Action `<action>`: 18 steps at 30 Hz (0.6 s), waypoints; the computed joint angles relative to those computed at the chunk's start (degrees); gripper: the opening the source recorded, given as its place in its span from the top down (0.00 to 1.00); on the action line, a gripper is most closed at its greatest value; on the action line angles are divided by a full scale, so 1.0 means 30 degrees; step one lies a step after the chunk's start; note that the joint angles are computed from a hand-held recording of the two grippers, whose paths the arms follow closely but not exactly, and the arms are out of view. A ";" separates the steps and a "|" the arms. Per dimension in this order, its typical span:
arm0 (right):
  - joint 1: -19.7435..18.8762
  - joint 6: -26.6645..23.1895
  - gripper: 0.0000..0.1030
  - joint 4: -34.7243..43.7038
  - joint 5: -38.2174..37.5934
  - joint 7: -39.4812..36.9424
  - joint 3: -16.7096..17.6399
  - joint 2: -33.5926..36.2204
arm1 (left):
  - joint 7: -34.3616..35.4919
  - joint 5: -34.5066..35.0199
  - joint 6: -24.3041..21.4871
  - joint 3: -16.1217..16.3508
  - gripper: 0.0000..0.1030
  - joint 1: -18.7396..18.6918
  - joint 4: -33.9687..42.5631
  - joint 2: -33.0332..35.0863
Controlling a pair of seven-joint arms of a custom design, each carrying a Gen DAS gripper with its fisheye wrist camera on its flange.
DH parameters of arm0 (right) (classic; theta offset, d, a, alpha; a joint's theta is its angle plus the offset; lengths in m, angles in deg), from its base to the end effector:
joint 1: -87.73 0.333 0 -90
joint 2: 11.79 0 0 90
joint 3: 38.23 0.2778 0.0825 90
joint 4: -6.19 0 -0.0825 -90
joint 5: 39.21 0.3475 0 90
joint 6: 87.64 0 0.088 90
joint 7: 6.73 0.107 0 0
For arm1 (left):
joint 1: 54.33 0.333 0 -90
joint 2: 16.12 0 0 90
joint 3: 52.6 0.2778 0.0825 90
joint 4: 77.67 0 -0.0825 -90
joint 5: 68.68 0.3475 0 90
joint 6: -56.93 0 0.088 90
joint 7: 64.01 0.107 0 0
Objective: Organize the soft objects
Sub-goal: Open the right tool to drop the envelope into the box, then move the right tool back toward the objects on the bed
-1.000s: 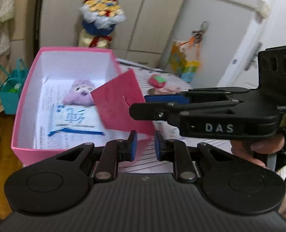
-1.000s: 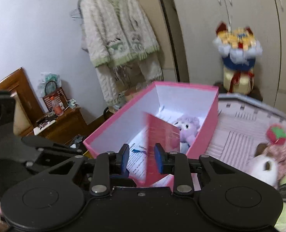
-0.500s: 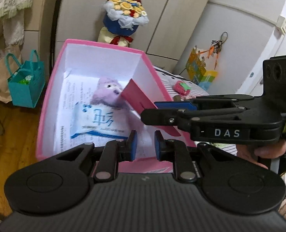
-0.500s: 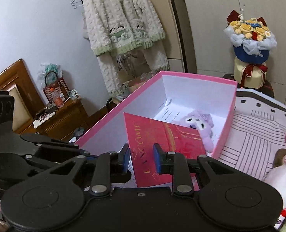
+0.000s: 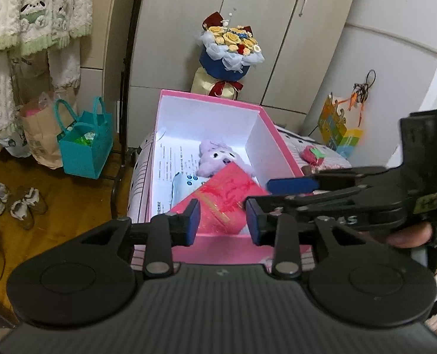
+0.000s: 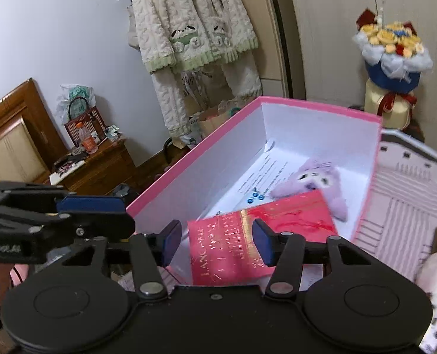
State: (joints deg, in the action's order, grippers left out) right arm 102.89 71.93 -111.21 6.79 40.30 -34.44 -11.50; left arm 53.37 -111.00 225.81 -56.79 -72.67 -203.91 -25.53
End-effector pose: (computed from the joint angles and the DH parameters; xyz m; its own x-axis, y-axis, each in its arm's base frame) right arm 0.5407 0.1513 0.4888 0.4772 -0.8593 -0.1841 -0.6452 -0.2004 -0.7372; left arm 0.4911 -0.1578 0.5259 -0.3312 -0.9058 0.2643 -0.6301 0.0038 -0.7765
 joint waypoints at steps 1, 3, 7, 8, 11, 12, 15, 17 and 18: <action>-0.0004 0.0159 0.43 -0.0473 -0.0216 -0.0032 -0.0010 -0.0488 | -0.0265 0.0391 -0.0060 -0.0132 0.65 0.0095 -0.0077 -0.0065; 0.0025 0.0523 0.43 -0.1100 -0.0940 0.0418 -0.0070 -0.1158 | -0.0603 0.0938 -0.0056 -0.0274 0.60 0.0092 -0.0313 -0.0311; 0.0139 0.1112 0.43 -0.2588 -0.2549 0.0881 -0.0232 -0.2841 | -0.0855 0.1776 -0.0063 -0.0197 0.60 -0.0358 -0.0794 -0.1013; 0.0195 0.1286 0.42 -0.2965 -0.2900 0.0961 -0.0270 -0.3261 | -0.1024 0.2040 -0.0122 -0.0173 0.59 -0.0462 -0.0890 -0.1208; 0.0356 0.1971 0.37 -0.4234 -0.3936 0.1327 -0.0345 -0.4632 | -0.1263 0.2532 -0.0168 0.0043 0.56 -0.0953 -0.1254 -0.1874; 0.0472 0.2168 0.34 -0.4724 -0.4090 0.1237 -0.0471 -0.5194 | -0.1442 0.2827 -0.0123 0.0056 0.55 -0.1070 -0.1430 -0.2138; 0.0805 0.2699 0.25 -0.6019 -0.4498 0.1122 -0.0802 -0.6770 | -0.1859 0.3580 0.0070 0.0242 0.50 -0.1681 -0.1938 -0.2915; 0.1052 0.2959 0.21 -0.6888 -0.4711 0.0960 -0.1067 -0.7841 | -0.1904 0.3851 0.0249 0.0547 0.45 -0.2337 -0.2345 -0.3465; 0.1142 0.3104 0.20 -0.7406 -0.4843 0.0857 -0.1187 -0.8453 | -0.1931 0.4005 0.0337 0.0699 0.40 -0.2661 -0.2513 -0.3694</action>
